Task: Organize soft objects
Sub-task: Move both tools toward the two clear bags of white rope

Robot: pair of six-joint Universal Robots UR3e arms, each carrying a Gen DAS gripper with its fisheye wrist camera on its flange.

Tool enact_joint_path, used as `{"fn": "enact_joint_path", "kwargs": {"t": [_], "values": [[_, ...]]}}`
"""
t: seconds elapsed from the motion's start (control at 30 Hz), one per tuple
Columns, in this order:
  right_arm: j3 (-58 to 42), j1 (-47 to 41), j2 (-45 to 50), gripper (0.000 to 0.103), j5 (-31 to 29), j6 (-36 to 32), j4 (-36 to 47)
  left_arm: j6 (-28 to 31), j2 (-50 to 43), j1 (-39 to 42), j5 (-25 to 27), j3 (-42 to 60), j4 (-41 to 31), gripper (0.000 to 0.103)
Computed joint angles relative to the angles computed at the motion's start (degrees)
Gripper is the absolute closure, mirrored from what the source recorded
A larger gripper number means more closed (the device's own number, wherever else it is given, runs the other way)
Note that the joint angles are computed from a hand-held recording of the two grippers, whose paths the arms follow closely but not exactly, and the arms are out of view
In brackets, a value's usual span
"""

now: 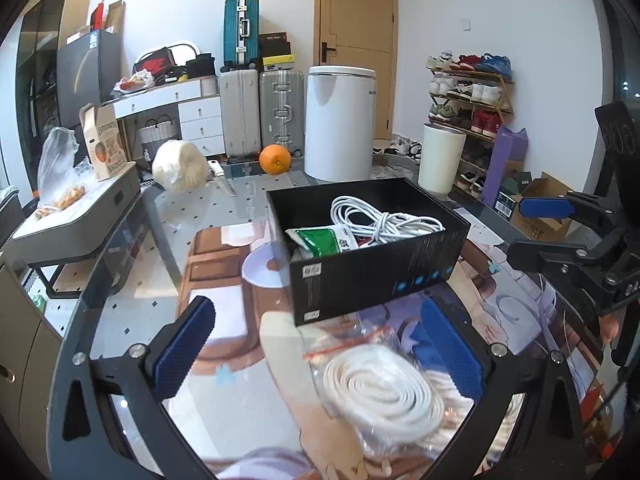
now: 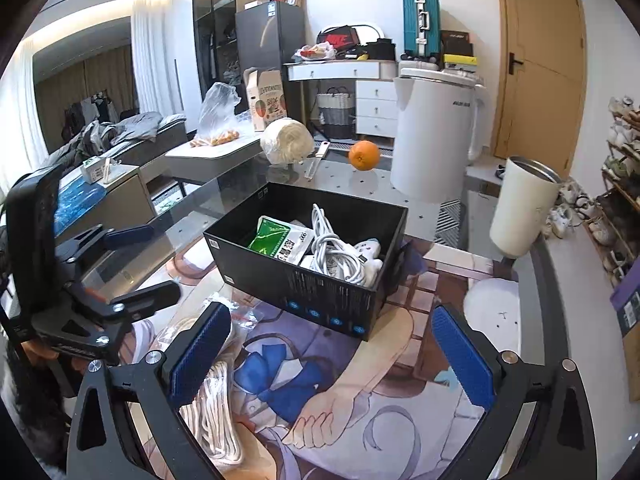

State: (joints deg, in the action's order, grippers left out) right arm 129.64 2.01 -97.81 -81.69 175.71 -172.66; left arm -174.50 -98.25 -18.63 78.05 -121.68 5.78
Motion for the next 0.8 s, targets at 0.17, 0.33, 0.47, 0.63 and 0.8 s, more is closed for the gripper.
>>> {"fn": "enact_joint_path", "kwargs": {"t": [0.17, 0.33, 0.47, 0.63, 0.8], "values": [[2.26, 1.97, -2.36, 0.001, -0.7, 1.48, 0.13, -1.03, 3.31, 0.7, 0.33, -3.35, 0.41, 0.0], [2.69, 4.02, -3.62, 0.001, -1.62, 2.5, 1.75, -0.85, 6.9, 1.2, 0.81, -7.79, 1.74, 0.0], [3.32, 5.4, -4.03, 0.001, -2.02, 2.56, 3.46, -0.87, 9.11, 1.98, 0.52, -10.74, 1.99, 0.0], [3.16, 7.22, -2.84, 0.001, -0.82, 1.43, 6.51, -0.4, 10.43, 2.01, 1.07, -12.65, 1.79, 0.0], [1.7, 9.9, 1.28, 0.001, -0.35, 0.85, 5.87, -0.5, 10.51, 1.99, 1.6, -12.93, 1.61, 0.0]]}}
